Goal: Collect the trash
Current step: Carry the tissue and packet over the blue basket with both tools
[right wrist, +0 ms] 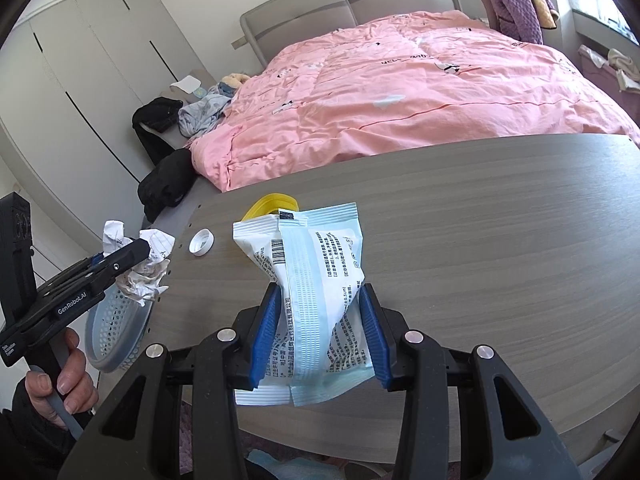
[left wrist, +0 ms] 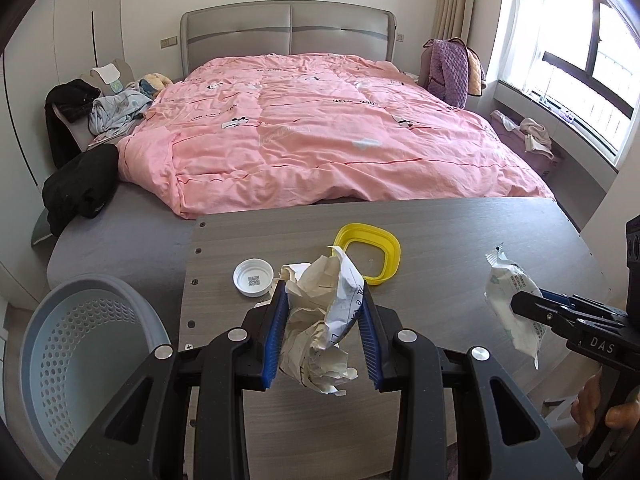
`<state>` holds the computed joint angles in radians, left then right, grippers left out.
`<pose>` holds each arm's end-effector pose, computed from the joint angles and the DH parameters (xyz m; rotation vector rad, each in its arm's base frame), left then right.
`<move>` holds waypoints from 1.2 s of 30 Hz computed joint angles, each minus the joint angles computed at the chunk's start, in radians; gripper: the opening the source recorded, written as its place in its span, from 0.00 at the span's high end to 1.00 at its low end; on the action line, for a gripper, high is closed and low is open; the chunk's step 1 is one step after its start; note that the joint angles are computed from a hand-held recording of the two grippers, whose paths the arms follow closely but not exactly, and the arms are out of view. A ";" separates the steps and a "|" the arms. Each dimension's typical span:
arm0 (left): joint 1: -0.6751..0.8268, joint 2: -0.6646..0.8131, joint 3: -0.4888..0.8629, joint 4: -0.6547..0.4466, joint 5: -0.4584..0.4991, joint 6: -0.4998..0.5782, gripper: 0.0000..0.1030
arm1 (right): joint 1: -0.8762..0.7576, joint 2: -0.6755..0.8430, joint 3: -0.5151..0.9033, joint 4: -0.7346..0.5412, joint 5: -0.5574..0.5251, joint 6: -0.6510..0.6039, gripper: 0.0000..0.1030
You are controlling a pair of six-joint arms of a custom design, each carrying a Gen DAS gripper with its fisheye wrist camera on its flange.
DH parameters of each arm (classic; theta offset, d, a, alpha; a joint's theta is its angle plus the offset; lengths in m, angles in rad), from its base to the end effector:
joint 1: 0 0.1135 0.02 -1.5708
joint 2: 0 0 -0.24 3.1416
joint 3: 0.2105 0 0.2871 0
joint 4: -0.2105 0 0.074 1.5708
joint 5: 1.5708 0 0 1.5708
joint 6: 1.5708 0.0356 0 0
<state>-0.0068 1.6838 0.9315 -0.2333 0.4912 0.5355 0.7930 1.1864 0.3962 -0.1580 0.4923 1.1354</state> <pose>0.3511 -0.0192 0.1161 0.8270 2.2903 -0.3964 0.1745 0.1532 0.0931 0.5951 2.3125 0.2883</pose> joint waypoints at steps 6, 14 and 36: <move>0.093 -0.017 -0.014 -0.004 0.043 0.039 0.68 | 0.033 0.099 0.088 0.041 0.012 -0.023 0.61; 0.218 0.007 0.000 0.003 0.083 0.088 0.68 | 0.072 0.285 0.254 0.085 0.024 -0.090 0.61; 0.469 0.182 0.176 -0.025 0.146 0.094 0.68 | 0.109 0.717 0.730 0.110 -0.085 -0.278 0.61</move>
<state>0.4621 1.8661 1.1077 -0.2583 0.6368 0.6295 0.9019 1.9033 1.1258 -0.0480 0.4074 0.8570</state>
